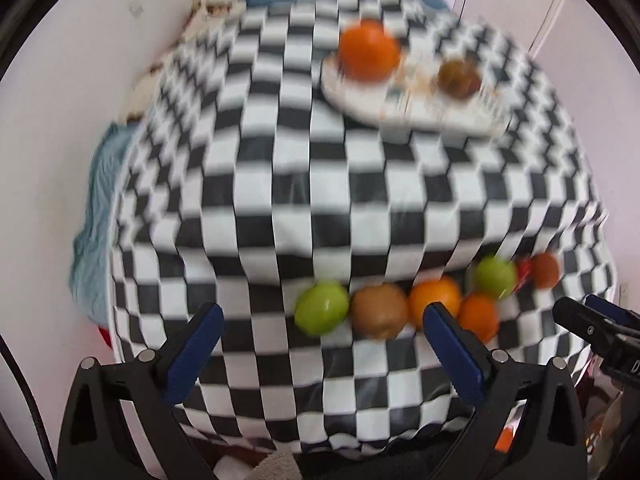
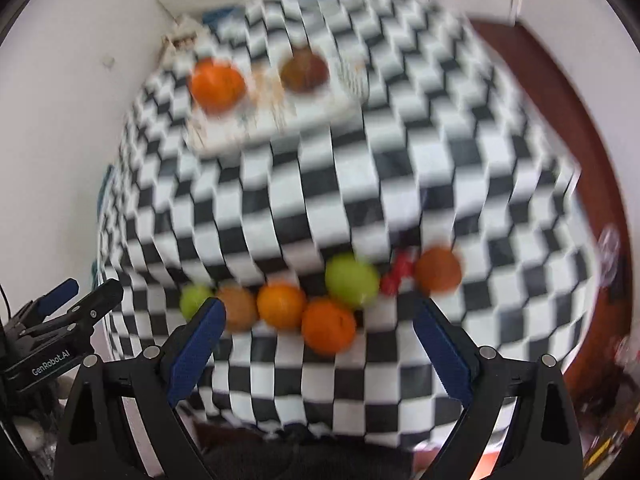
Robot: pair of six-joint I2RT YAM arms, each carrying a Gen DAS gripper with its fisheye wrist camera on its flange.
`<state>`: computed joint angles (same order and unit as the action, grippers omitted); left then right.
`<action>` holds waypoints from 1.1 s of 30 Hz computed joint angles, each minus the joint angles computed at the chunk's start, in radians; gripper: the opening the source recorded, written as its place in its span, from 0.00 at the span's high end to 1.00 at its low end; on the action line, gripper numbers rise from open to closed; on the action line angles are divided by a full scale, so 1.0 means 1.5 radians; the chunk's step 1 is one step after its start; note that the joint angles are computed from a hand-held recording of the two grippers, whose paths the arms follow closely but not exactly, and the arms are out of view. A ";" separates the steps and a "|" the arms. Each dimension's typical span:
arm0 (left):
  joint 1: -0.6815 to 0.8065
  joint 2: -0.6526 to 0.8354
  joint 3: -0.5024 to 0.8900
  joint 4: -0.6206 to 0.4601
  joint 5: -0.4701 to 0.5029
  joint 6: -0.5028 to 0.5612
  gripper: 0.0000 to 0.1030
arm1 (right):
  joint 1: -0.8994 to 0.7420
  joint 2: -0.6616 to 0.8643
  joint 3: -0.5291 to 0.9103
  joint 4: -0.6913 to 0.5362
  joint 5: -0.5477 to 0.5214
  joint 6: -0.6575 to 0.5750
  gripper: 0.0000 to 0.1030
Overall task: Organize fruits
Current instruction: 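Move both tools back toward the fruit row, then grasp the green apple with the left tool while the right tool grasps a tangerine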
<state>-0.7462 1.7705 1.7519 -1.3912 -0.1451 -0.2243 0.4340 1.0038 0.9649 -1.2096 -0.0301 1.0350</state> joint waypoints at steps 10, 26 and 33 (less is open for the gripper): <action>0.037 0.043 -0.165 0.083 0.029 -0.014 0.01 | -0.010 -0.037 -0.329 0.316 -0.166 0.127 0.21; 0.029 0.119 -0.147 0.145 0.017 0.060 0.27 | 0.006 0.127 -0.403 0.520 -0.184 0.136 0.37; 0.023 0.083 -0.177 0.152 0.051 0.053 0.47 | 0.028 0.110 -0.404 0.516 -0.164 0.164 0.37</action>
<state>-0.7115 1.8955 1.4869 -1.1627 -0.0687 -0.1456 0.4760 1.1683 0.3591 -0.4354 -0.2759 1.2805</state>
